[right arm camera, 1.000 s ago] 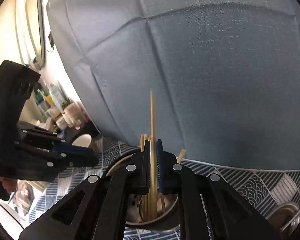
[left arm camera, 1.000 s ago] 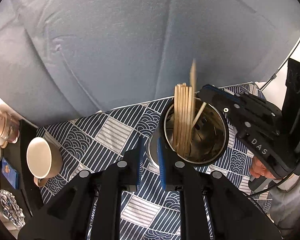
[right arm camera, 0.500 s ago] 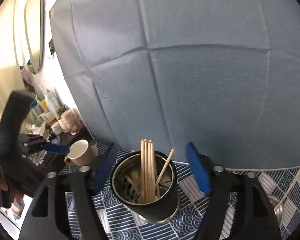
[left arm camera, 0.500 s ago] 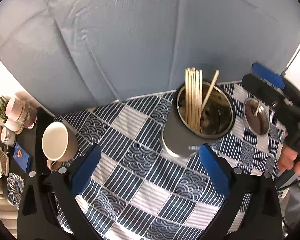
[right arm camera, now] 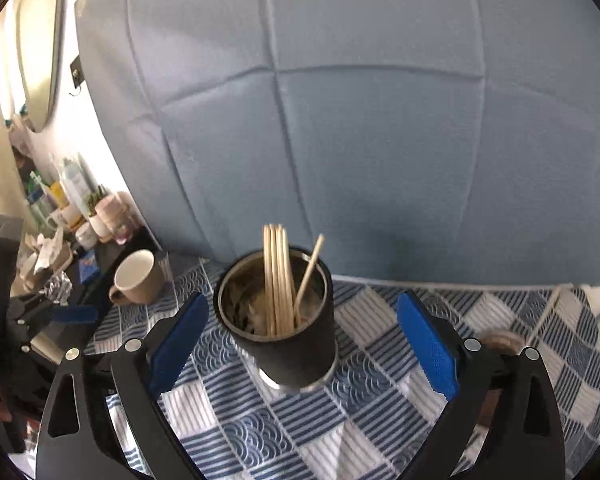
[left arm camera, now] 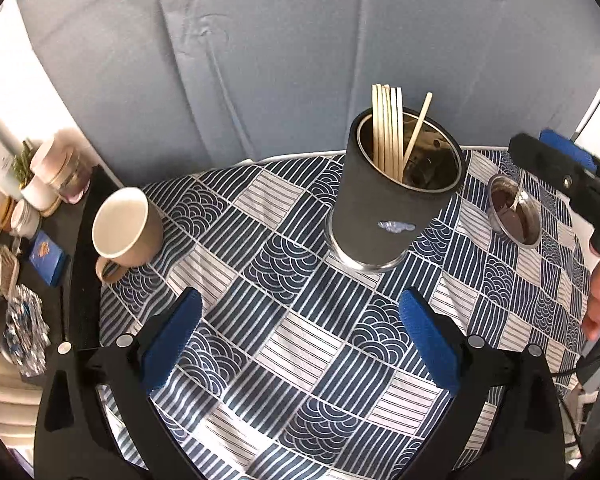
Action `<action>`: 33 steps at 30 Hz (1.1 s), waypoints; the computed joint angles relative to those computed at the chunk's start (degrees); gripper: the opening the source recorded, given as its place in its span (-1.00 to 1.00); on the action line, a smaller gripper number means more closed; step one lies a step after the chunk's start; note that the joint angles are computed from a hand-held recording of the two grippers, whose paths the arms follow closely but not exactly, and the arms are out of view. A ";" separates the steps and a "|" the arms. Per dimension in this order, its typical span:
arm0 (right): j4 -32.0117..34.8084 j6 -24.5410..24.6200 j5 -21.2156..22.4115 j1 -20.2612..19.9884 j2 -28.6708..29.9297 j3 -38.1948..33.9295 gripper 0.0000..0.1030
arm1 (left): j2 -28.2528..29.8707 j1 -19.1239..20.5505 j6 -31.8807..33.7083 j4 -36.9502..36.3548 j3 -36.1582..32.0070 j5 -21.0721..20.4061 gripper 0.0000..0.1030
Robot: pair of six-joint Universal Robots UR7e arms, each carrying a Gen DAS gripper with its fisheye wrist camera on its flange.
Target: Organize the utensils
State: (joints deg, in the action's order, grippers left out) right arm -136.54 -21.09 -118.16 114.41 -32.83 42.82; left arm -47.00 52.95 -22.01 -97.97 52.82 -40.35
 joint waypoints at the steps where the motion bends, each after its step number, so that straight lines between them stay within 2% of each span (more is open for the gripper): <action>1: 0.12 0.23 -0.49 0.09 -0.53 0.98 0.78 | -0.72 -0.09 -0.61 -0.63 1.24 -0.49 0.88; 4: -0.14 -0.14 -1.47 0.36 -2.19 4.25 0.78 | -3.38 -0.52 -2.19 -4.94 5.82 -1.06 0.88; 9: -8.76 -2.86 -4.71 1.35 -5.86 13.79 0.80 | -7.98 -1.42 -2.04 -13.46 13.72 -3.38 0.88; 15: -10.70 0.47 -6.64 2.44 -10.06 22.19 0.82 | -13.41 -4.24 -2.84 -19.44 24.53 1.74 0.88; 20: -9.08 4.37 -7.99 3.36 -13.04 26.48 0.83 | -15.63 -6.30 -6.98 -16.35 28.39 6.70 0.88; 22: -8.43 5.57 -7.90 3.62 -14.05 27.58 0.83 | -16.42 -7.32 -12.69 -13.08 29.04 9.98 0.88; 23: -8.34 5.95 -7.74 3.74 -14.50 28.06 0.83 | -16.78 -7.57 -13.66 -12.48 29.29 10.26 0.88; 27: -5.47 7.96 -8.41 4.57 -15.93 28.92 0.83 | -17.23 -8.85 -13.38 -8.52 29.49 11.78 0.88; 33: -5.41 10.12 -9.43 5.92 -18.13 30.62 0.83 | -18.65 -11.23 -9.75 -13.63 32.88 11.68 0.88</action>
State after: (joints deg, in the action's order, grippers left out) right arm -141.95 -10.97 -127.59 120.33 -50.96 73.44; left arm -65.64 41.72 -31.75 -111.60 85.70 -28.67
